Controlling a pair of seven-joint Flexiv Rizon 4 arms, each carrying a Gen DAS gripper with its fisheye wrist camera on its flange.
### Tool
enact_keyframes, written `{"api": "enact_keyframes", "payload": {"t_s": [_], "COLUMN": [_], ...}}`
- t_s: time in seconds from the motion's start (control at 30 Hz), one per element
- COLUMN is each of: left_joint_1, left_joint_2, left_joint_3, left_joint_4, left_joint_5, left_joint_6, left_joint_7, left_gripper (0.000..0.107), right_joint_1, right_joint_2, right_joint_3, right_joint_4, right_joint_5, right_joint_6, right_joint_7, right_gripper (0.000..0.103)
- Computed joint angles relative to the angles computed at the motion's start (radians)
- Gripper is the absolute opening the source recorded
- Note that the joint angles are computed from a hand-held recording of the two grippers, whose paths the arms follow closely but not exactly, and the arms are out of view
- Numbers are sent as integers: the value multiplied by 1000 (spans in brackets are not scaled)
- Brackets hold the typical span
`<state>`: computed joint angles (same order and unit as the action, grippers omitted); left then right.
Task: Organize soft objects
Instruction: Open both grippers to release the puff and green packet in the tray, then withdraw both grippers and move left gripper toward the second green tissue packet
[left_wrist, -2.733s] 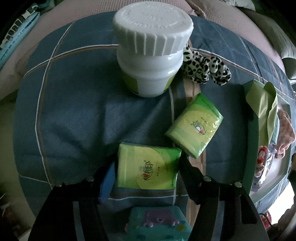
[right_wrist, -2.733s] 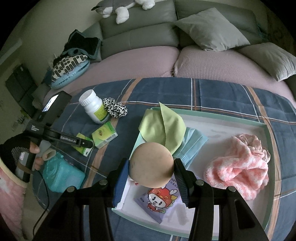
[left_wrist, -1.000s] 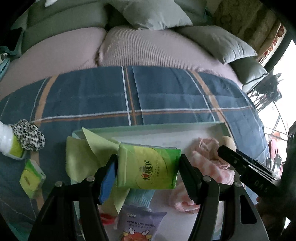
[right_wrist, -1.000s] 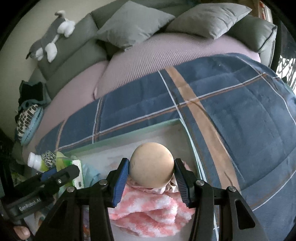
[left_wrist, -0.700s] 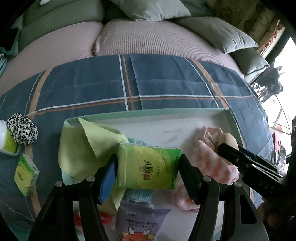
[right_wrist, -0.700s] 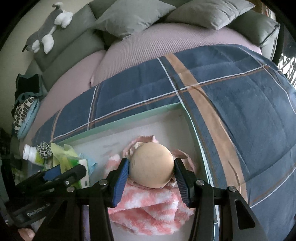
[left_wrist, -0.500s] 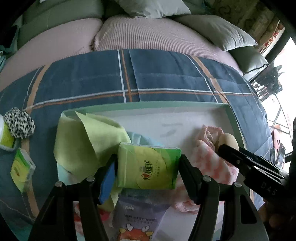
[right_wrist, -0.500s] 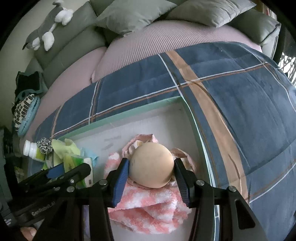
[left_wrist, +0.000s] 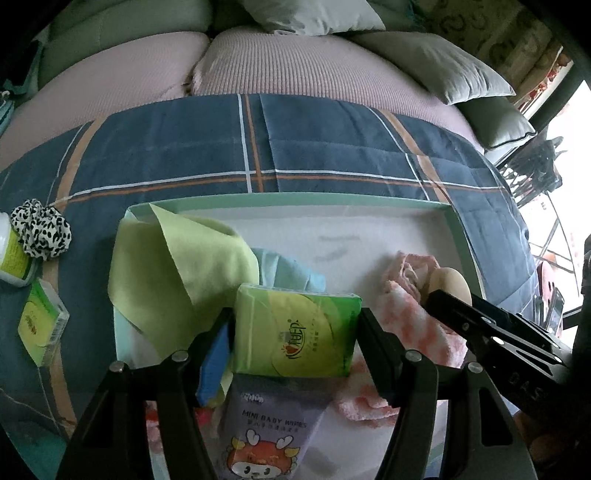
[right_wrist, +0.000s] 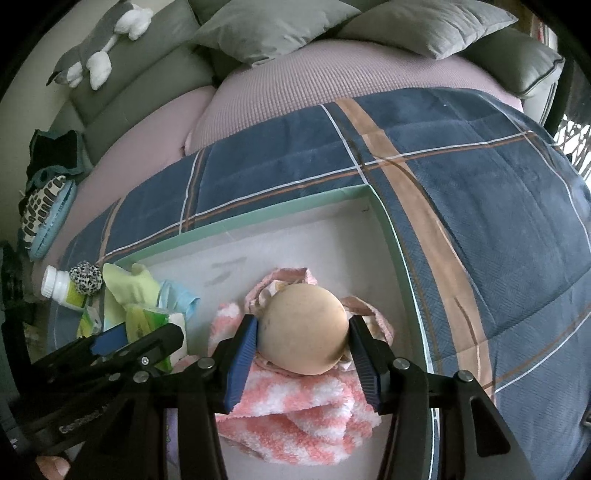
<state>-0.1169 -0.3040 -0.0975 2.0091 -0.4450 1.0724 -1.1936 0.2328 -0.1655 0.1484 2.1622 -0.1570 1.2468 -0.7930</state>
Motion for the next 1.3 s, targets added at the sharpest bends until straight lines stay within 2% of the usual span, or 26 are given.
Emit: {"api": "enact_keyframes", "payload": {"t_s": [0.23, 0.63, 0.8, 0.87, 0.9, 0.97, 1.1, 1.2, 1.3], "left_joint_1": [5, 8, 16, 16, 14, 9, 17, 35, 41], "left_joint_2": [18, 32, 42, 45, 45, 43, 41, 46, 52], "left_joint_3": [-3, 17, 19, 26, 32, 50, 69, 64, 78], "left_joint_4": [14, 13, 24, 27, 26, 19, 13, 23, 33], "left_joint_5": [-24, -16, -21, -9, 4, 47, 99, 91, 111], "left_joint_6": [8, 30, 62, 82, 90, 100, 114, 135, 167], "left_joint_7": [13, -16, -29, -42, -55, -93, -150, -157, -188], "left_gripper": [75, 77, 78, 92, 93, 94, 94, 95, 101], "right_joint_1": [-6, -11, -4, 0, 7, 21, 30, 30, 39], "right_joint_2": [9, 20, 33, 34, 35, 39, 40, 24, 10], "right_joint_3": [-6, -15, -26, -29, -39, -64, -81, -66, -53], "right_joint_4": [17, 30, 50, 54, 60, 74, 78, 59, 43], "right_joint_5": [-2, -35, -93, -120, -158, -252, -396, -412, -398], "right_joint_6": [18, 15, 49, 58, 69, 92, 129, 128, 121], "right_joint_7": [16, 50, 97, 114, 141, 217, 286, 288, 265], "right_gripper": [62, 69, 69, 69, 69, 69, 69, 70, 84]}}
